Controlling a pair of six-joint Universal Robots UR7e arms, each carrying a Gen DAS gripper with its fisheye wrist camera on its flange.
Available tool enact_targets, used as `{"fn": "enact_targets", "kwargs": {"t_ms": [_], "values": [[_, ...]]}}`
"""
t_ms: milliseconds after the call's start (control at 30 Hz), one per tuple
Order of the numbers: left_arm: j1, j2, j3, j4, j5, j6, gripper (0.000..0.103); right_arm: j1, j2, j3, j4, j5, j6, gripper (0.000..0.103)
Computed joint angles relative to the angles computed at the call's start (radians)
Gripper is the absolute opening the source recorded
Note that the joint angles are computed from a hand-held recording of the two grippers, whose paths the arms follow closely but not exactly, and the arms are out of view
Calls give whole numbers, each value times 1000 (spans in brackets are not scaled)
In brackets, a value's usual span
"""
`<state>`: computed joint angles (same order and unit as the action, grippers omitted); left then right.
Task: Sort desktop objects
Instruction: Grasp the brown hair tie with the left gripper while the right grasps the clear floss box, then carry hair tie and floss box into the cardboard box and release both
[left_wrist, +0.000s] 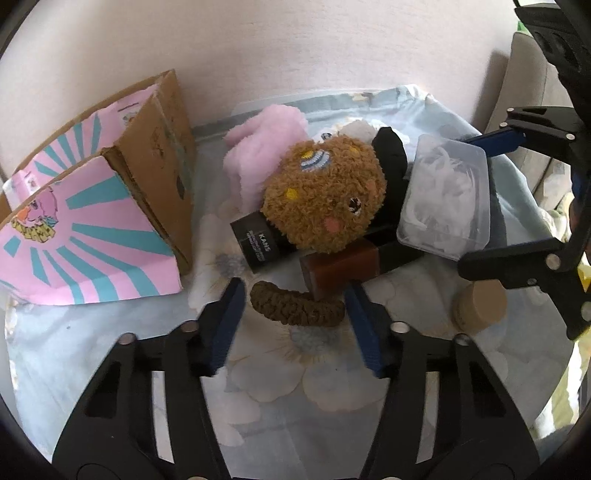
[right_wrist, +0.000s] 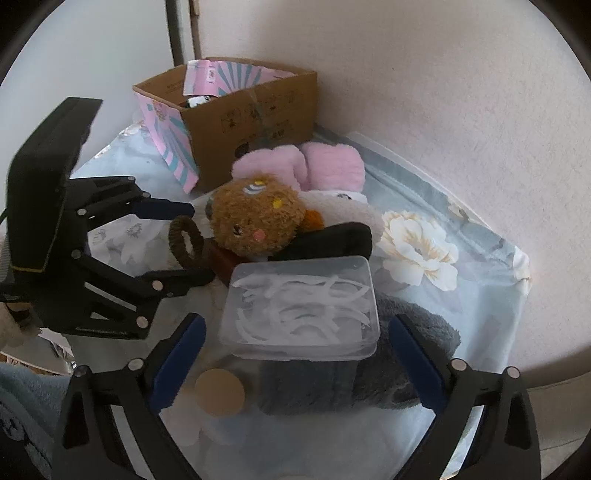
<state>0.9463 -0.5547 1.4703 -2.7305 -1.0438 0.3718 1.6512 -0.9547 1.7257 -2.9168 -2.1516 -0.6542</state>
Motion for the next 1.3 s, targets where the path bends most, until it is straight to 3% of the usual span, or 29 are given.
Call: {"fn": "enact_targets", "kwargs": {"t_ms": [67,200,267,467,767,967,1100,1300], "values": [[4,-2,-1,13,-16,-10,40,-2,1,-2,5,0,7,95],[8,-11,1,34,-43,-26,29,-1,12,-9,20,-23,2,78],[9,-20,4,44,-53,-36,22,1,12,-7,15,-23,1,78],[-3,-51,5,72,-55,-57,20,14,-2,-2,27,-30,21,78],[-24,-113,-30,162,-40,-75,20,55,-56,-7,72,-47,118,78],[-22,-143,-164,383,-49,-141,20,84,-76,-51,138,-78,209,78],[-19,-145,-257,449,-55,-92,20,102,-83,-113,207,-89,305,78],[10,-82,-486,609,-67,-33,20,144,-20,-272,290,-116,359,78]]}}
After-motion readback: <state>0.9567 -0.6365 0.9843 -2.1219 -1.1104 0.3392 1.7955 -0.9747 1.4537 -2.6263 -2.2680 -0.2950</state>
